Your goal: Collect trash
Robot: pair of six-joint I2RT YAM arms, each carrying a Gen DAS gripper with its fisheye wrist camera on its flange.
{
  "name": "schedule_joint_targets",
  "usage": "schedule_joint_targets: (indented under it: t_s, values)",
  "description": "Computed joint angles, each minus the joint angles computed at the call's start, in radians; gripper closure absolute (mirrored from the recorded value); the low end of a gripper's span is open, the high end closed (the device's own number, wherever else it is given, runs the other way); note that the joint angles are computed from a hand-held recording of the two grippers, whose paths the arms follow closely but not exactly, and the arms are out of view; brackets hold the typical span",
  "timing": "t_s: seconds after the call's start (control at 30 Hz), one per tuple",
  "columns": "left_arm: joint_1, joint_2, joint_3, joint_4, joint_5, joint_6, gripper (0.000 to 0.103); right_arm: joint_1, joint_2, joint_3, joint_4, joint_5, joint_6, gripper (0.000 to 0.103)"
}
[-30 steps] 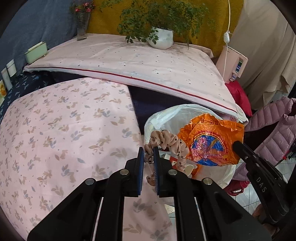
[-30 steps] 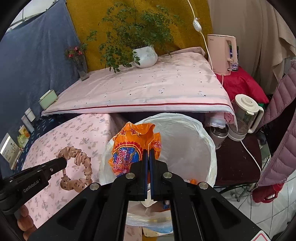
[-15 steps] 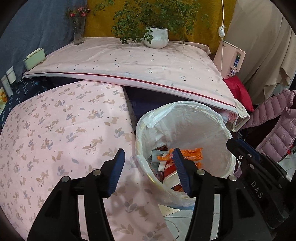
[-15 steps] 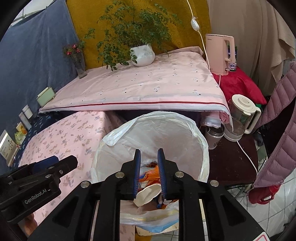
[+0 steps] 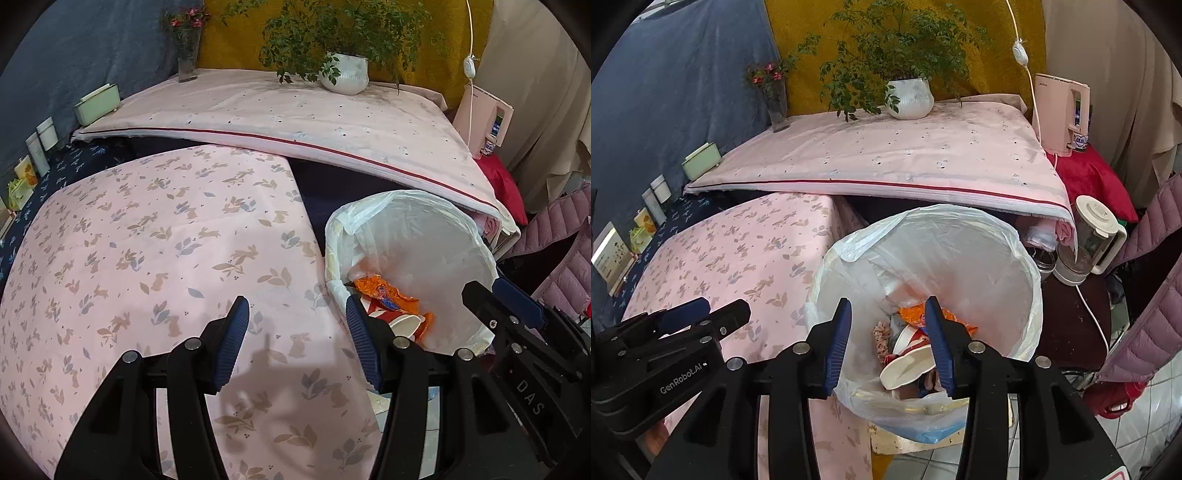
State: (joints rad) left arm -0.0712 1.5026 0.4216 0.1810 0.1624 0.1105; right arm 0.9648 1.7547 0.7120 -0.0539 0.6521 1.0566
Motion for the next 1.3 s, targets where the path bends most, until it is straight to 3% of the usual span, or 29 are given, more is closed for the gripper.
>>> schedule_joint_targets:
  t_s: [0.13,0.27,0.47,0.87,1.07,1.3]
  values:
    - [0.043,-0.011,-0.043,0.033,0.000,0.027,0.043,0.024,0.029,0.025,-0.019,-0.006,0.028,0.057]
    - [0.088,-0.021,-0.091,0.075,-0.002,0.063,0.041,0.054,0.060,0.061,-0.081,-0.003,0.056,0.054]
    - [0.149,-0.028,-0.159,0.140,-0.022,0.111,0.035,0.110,0.078,0.098,-0.152,0.009,0.108,0.037]
    - [0.283,-0.034,-0.236,0.202,0.008,0.166,0.025,0.193,0.139,0.170,-0.297,0.029,0.214,0.021]
    - [0.317,-0.090,-0.253,0.161,0.032,0.173,0.019,0.214,0.131,0.168,-0.304,0.026,0.225,0.014]
    - [0.327,-0.200,-0.266,0.076,0.049,0.167,0.015,0.229,0.128,0.184,-0.401,0.024,0.275,0.013]
